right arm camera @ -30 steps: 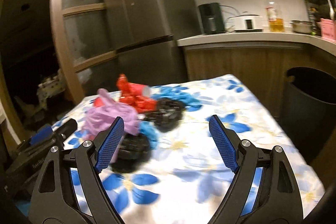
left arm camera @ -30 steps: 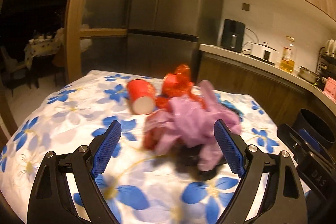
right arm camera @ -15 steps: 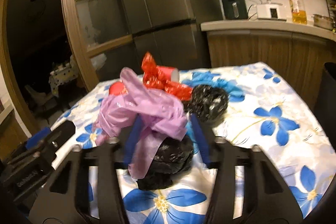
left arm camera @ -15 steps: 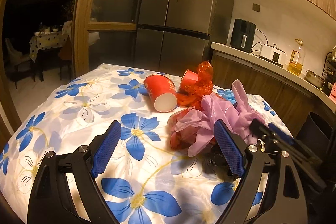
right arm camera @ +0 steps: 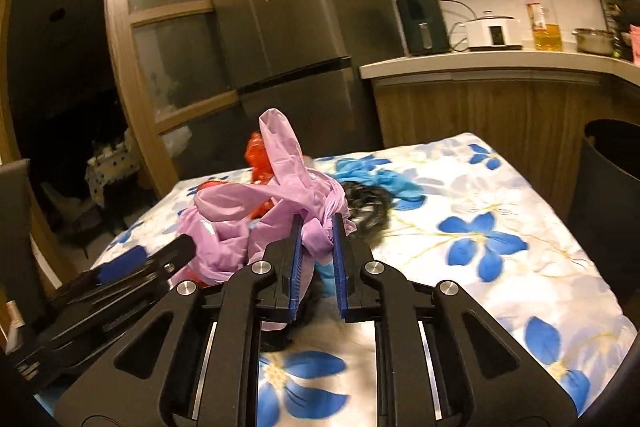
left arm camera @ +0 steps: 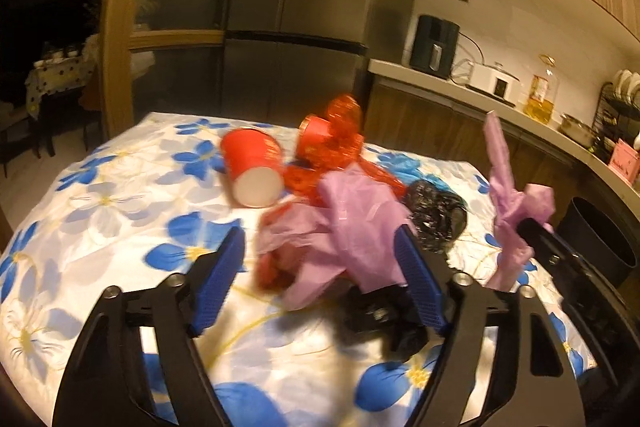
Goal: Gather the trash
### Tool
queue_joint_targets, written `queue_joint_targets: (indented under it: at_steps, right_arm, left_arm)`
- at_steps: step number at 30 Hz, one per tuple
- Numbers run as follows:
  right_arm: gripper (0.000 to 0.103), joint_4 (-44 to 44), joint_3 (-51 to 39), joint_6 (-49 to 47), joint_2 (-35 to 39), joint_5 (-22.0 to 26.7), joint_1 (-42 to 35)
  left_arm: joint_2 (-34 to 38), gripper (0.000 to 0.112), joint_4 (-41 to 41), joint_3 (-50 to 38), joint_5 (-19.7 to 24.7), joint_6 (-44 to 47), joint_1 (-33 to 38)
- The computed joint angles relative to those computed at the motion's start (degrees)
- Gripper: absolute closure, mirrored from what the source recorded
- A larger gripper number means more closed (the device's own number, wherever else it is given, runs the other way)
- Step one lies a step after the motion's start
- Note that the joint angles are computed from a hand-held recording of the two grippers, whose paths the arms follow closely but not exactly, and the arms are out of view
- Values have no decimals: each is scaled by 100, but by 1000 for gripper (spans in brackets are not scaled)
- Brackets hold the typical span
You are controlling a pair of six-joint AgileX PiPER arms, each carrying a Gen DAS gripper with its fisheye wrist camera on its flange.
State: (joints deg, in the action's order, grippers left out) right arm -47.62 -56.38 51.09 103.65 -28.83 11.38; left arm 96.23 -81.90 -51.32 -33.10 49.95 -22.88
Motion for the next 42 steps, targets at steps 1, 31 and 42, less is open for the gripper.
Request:
queue_joint_targets:
  at_steps: [1,31,42]
  right_arm:
    - [89,-45,25,48,-27,-9,-51]
    - [89,-563,981,322,-843,-859,-1478]
    - [89,-855,1118,426,-911,-857,-2170]
  left_arm:
    - [82,48,-106,-119,113,146,33]
    - [-1015,102,-672,-38,-702,844,-861]
    - [384,102,-875,-1054,-916,1287,-1742]
